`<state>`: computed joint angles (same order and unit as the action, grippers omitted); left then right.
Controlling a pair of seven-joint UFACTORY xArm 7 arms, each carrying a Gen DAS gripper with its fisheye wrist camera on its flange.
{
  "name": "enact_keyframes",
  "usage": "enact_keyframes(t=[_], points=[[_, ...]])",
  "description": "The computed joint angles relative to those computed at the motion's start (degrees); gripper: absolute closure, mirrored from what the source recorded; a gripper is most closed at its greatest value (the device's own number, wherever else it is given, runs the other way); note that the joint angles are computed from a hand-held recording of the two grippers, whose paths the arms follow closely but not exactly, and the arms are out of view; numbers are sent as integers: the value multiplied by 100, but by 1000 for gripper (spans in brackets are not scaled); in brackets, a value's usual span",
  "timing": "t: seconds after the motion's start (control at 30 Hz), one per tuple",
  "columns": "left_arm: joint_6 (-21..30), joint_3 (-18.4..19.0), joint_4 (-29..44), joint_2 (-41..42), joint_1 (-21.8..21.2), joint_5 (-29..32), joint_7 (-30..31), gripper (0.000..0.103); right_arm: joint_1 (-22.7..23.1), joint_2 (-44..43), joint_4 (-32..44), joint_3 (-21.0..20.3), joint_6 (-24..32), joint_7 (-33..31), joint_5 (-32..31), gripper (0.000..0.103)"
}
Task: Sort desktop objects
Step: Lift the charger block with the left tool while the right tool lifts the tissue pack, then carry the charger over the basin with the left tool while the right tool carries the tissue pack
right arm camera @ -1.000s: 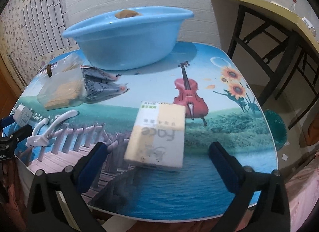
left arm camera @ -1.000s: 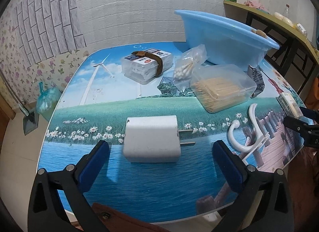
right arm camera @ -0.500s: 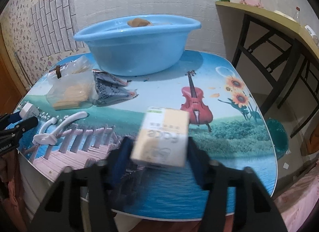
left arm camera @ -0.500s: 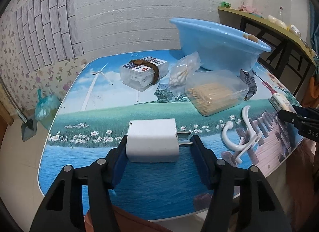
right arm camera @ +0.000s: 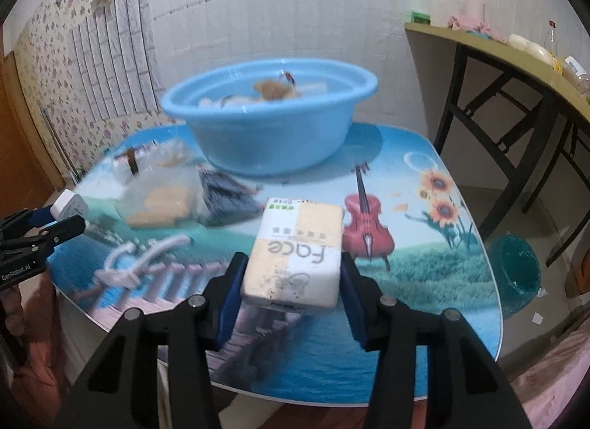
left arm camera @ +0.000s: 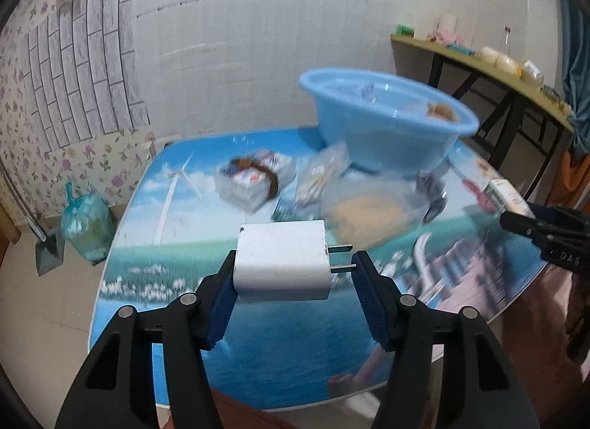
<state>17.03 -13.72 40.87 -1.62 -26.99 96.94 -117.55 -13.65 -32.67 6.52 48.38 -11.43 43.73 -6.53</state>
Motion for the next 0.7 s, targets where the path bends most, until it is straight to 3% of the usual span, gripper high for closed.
enact_keyframes(t=[0.17,0.4,0.7], points=[[-216,22,210,-127,47,-426,533,43,389,-139,139,-510,78,-201,-70,55],[-294,-3,720,32,87,-676,1087,43,550,26,446,-1020,-60,-668,-77,55],[-413,154,1667,791,-19,-1047,1753,43,31,928,1011,-923,-468,-1548,281,55]])
